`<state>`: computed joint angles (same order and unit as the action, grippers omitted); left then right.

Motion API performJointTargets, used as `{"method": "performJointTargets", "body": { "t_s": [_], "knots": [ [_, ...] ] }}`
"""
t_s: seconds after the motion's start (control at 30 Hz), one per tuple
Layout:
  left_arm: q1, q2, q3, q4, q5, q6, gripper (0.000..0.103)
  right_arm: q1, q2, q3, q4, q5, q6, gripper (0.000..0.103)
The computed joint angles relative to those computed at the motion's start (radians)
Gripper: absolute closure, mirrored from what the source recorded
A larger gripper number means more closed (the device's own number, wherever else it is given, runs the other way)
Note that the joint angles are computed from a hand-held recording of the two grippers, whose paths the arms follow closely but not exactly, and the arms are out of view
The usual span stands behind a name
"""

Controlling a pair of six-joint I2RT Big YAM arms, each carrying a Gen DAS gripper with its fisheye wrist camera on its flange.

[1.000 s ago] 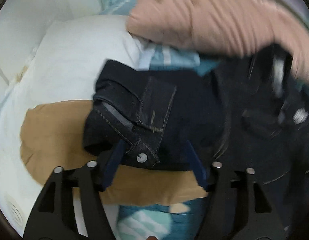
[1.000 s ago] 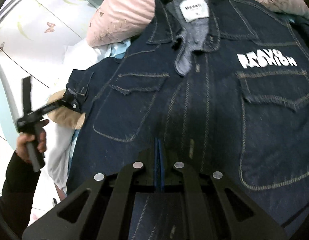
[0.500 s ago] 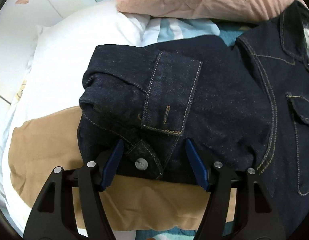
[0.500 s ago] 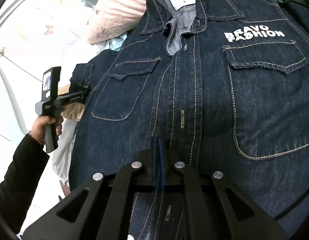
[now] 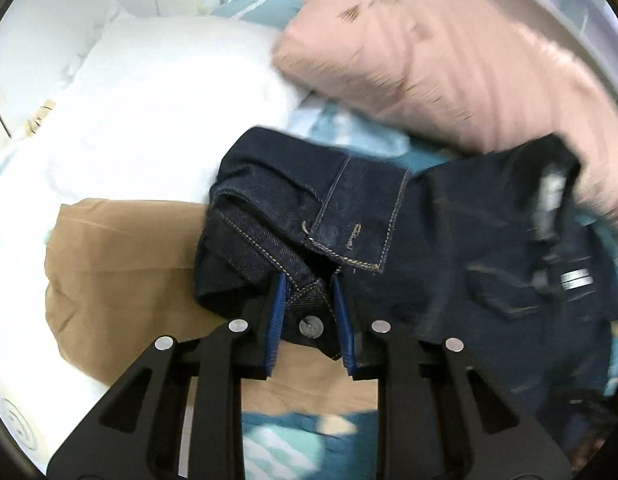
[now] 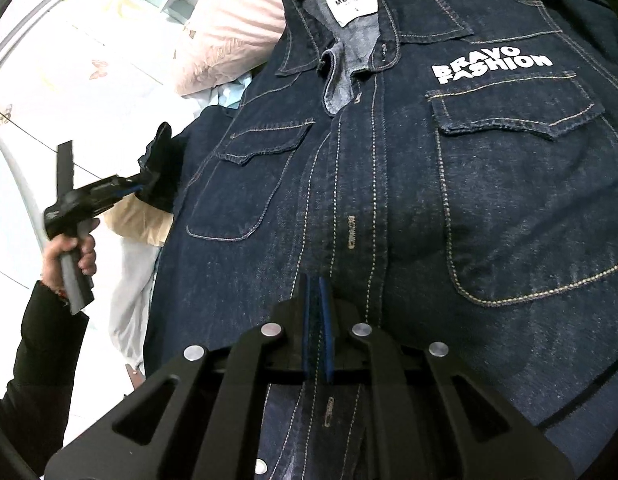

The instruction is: Fold large clothes

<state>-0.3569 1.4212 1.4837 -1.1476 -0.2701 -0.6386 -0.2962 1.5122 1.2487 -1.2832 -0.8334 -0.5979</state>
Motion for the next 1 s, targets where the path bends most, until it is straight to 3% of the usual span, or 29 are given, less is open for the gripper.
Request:
{"method": "performJointTargets", "body": {
  "t_s": [0.13,0.23,0.3,0.43,0.57,0.7,0.73,0.8,0.93,1.0],
  "knots": [
    [-0.049,-0.009,0.044,0.050,0.091,-0.029,0.080,-0.011,0.002,0.010,-0.006,-0.006,0.003,0.096],
    [-0.101,0.039,0.119,0.059,0.105,-0.017,0.080,-0.020,0.004,0.019,-0.017,-0.010,-0.005,0.095],
    [-0.140,0.086,0.174,0.034,0.076,-0.009,0.080,-0.026,0.010,0.027,-0.033,-0.002,-0.016,0.095],
    [-0.141,0.147,0.220,0.077,0.140,-0.041,0.080,-0.037,0.007,0.033,-0.046,-0.011,-0.032,0.095],
    [-0.166,0.148,0.218,0.240,0.206,-0.101,0.080,-0.059,0.016,0.049,-0.062,-0.022,-0.047,0.095],
    [-0.171,0.088,0.090,0.590,0.256,-0.273,0.080,-0.082,0.024,0.057,-0.075,-0.013,-0.072,0.095],
    [-0.178,0.099,0.087,0.616,0.264,-0.298,0.080,-0.089,0.026,0.058,-0.074,-0.008,-0.073,0.095],
    [-0.206,0.164,0.130,0.591,0.282,-0.305,0.080,-0.103,0.034,0.063,-0.074,0.000,-0.082,0.095],
    [-0.255,0.281,0.169,0.645,0.335,-0.361,0.080,-0.140,0.043,0.077,-0.059,0.017,-0.088,0.095],
    [-0.265,0.341,0.166,0.693,0.393,-0.441,0.080,-0.165,0.055,0.093,-0.061,0.027,-0.099,0.095]
  ]
}}
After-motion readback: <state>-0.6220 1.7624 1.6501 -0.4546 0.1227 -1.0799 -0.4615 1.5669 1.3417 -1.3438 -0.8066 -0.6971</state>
